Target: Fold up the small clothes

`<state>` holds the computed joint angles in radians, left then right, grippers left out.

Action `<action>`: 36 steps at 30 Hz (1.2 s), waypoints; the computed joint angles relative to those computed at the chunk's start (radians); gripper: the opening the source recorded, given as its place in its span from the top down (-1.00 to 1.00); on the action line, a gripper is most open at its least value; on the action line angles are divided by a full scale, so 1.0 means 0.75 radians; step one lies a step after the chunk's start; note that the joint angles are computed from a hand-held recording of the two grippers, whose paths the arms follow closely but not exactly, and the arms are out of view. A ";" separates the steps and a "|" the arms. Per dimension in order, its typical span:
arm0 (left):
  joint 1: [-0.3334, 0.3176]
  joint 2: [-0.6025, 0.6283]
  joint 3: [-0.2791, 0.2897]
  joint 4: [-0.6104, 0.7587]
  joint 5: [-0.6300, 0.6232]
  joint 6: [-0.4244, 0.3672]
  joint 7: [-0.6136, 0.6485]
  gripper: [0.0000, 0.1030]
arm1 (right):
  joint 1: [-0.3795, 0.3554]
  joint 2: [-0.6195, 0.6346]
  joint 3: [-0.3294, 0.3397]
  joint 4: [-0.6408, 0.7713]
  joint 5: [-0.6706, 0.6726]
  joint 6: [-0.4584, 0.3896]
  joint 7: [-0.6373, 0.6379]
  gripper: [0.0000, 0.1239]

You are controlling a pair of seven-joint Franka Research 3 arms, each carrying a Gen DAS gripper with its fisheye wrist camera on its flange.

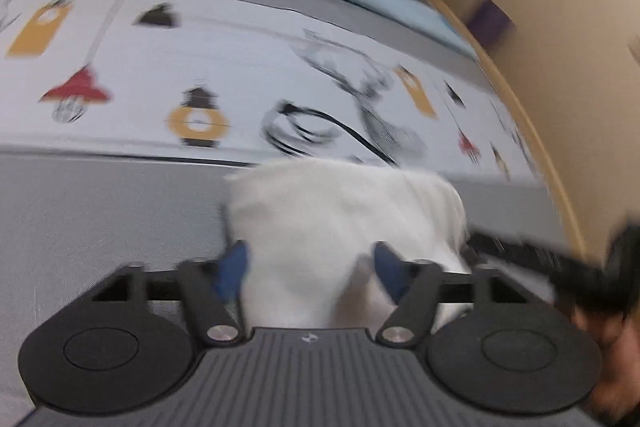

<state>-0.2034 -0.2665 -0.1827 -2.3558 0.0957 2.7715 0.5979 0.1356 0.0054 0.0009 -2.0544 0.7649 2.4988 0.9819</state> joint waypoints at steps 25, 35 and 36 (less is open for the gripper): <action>-0.020 0.269 0.050 0.117 -0.940 0.285 0.794 0.31 | -0.073 0.107 -0.008 0.127 -0.112 -0.366 -0.015 0.68; 0.286 0.099 -0.037 0.007 0.011 0.294 0.016 -0.01 | 0.019 0.108 0.060 0.111 0.117 -0.145 -0.105 0.86; 0.285 0.069 -0.023 -0.010 0.028 0.270 -0.015 -0.02 | 0.028 0.112 0.064 0.114 0.114 -0.133 -0.093 0.84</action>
